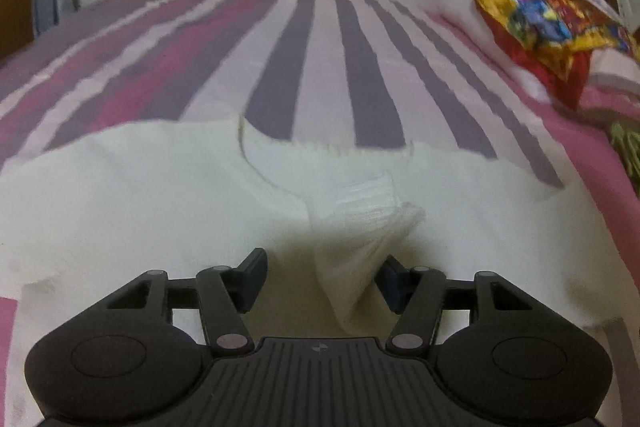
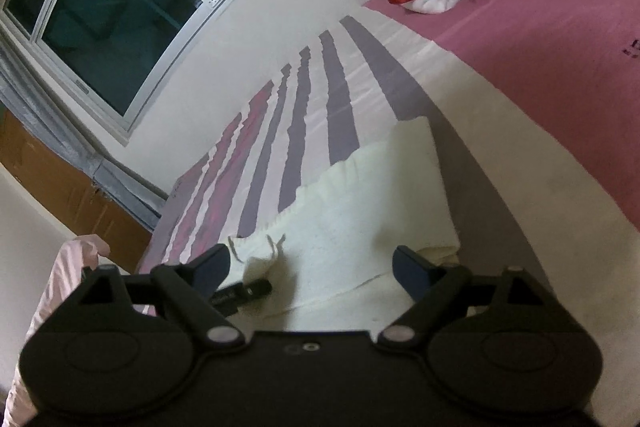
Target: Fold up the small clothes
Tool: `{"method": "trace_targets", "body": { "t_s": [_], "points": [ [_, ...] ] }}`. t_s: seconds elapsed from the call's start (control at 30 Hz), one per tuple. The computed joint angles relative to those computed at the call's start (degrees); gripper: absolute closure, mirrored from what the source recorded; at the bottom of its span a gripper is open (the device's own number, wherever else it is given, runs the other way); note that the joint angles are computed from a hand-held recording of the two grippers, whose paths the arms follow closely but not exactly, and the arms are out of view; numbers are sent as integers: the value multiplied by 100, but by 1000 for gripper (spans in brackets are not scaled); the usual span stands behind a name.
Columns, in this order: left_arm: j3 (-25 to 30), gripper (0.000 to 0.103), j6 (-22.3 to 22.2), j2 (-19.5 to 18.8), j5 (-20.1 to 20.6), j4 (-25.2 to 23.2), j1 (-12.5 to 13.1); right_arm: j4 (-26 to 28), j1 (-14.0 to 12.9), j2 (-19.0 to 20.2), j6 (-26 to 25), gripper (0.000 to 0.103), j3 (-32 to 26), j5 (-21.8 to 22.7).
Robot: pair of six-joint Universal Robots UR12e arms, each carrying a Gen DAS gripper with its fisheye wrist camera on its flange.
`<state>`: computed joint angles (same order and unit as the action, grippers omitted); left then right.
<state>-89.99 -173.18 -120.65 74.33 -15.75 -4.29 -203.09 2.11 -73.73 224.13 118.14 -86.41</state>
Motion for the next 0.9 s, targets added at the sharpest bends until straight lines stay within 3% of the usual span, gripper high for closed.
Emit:
{"method": "trace_targets", "body": {
  "t_s": [0.03, 0.07, 0.13, 0.3, 0.43, 0.57, 0.73, 0.9],
  "points": [
    [-24, 49, -63, 2, -19, 96, 19, 6, 3, 4, -27, 15, 0, 16],
    [-32, 76, -145, 3, -67, 132, 45, 42, 15, 4, -61, 15, -6, -6],
    [-19, 96, -399, 4, -241, 66, 127, 89, 26, 10, -89, 15, -23, -51],
    [-172, 99, -1004, 26, -500, 631, 351, 176, 44, 29, -92, 15, -57, -140],
    [-256, 99, -1246, 64, -787, 864, 519, 239, 95, 77, -135, 15, -114, -188],
    [-363, 99, -1346, 128, -771, 1270, 664, 372, 175, 123, -276, 15, -211, -279],
    [-268, 99, -1497, 33, -466, 1150, 799, 663, 242, 206, -515, 15, -373, -327],
    [-212, 99, -1340, -76, -243, 903, 790, 761, 310, 333, -730, 15, -550, -532]
  ]
}}
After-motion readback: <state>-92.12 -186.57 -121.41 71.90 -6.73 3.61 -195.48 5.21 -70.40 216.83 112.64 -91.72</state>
